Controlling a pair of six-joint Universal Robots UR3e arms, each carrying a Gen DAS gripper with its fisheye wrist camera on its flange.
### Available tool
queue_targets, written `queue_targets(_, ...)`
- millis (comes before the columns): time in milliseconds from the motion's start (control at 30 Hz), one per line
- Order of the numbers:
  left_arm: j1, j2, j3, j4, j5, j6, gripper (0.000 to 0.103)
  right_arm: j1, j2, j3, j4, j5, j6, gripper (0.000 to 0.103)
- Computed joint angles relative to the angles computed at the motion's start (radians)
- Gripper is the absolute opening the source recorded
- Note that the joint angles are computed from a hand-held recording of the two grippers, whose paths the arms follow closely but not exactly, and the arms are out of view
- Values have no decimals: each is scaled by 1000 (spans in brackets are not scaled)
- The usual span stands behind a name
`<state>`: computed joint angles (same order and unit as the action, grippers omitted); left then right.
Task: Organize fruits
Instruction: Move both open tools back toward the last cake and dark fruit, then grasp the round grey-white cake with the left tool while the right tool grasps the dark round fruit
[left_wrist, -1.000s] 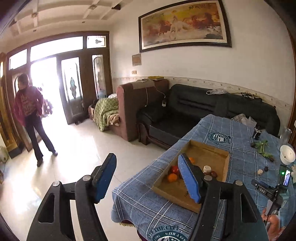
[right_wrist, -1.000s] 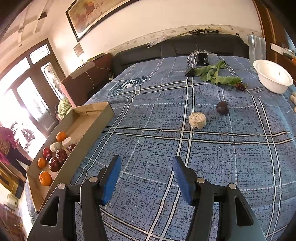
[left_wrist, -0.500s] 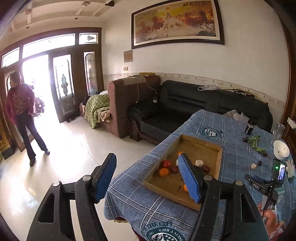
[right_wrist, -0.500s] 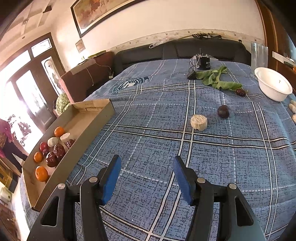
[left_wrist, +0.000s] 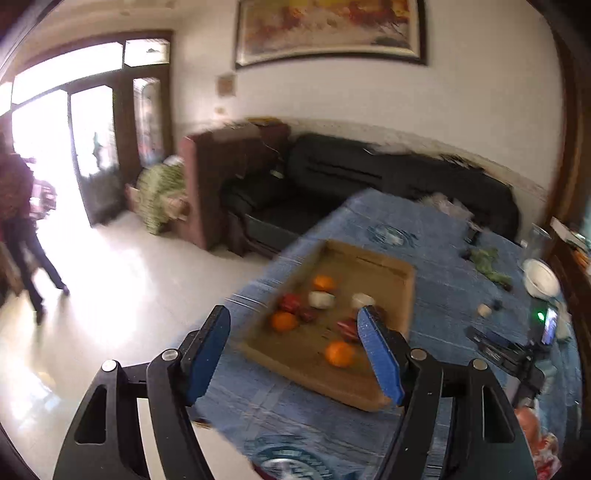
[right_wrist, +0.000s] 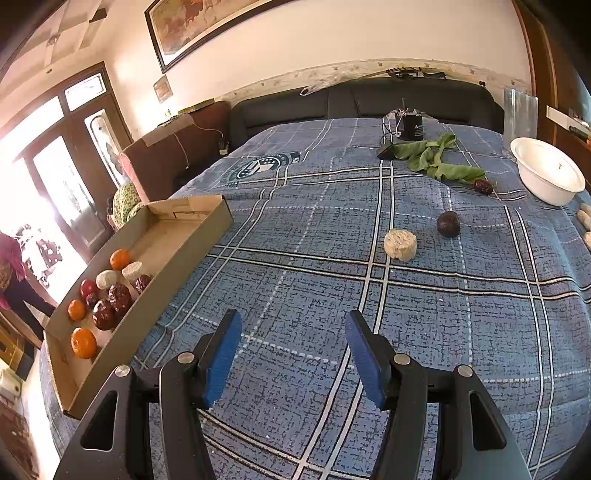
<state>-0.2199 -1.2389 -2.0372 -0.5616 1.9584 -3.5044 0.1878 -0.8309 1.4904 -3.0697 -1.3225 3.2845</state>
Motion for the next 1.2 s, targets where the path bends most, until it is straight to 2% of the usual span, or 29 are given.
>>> queue_targets(67, 4, -89, 31, 34, -89, 11, 71, -2, -6, -3, -4, 6, 4, 64)
queue_targets(133, -7, -197, 73, 78, -166, 29, 71, 3, -21, 17, -42, -37, 1, 64)
queue_targets(233, -43, -364, 147, 157, -237, 62, 71, 0, -45, 58, -116, -133, 8, 63)
queue_targets(367, -65, -551, 261, 180, -334, 101, 71, -65, -71, 111, -159, -179, 85, 64)
queue_targets(433, -56, -606, 296, 170, -401, 119, 71, -121, -85, 142, -162, -165, 142, 64)
queue_targets(533, -47, -644, 310, 178, -444, 143, 71, -196, -115, 194, -152, -121, 209, 64)
queue_targets(667, 3, -676, 318, 193, -525, 149, 71, -270, -171, 210, -50, -24, 191, 64)
queue_targets(700, 12, -686, 327, 194, -541, 149, 70, -270, -173, 173, 11, -29, 160, 64)
queue_targets(767, 13, -711, 351, 198, -553, 149, 61, -269, -157, 93, 107, -39, 119, 64)
queue_targets(800, 9, -722, 364, 195, -553, 153, 48, -269, -130, 29, 163, -32, 105, 63)
queue_targets(833, 2, -737, 384, 187, -554, 162, 40, -267, -92, -48, 217, -28, 94, 59)
queue_targets(933, -35, -780, 445, 167, -529, 180, 39, -232, 44, -279, 340, -66, 55, 52)
queue_targets(1133, -75, -853, 588, 100, -463, 196, 39, -175, 336, -768, 598, -96, 48, 50)
queue_targets(1200, -85, -903, 676, 65, -452, 202, 39, -163, 371, -811, 601, -121, 43, 38)
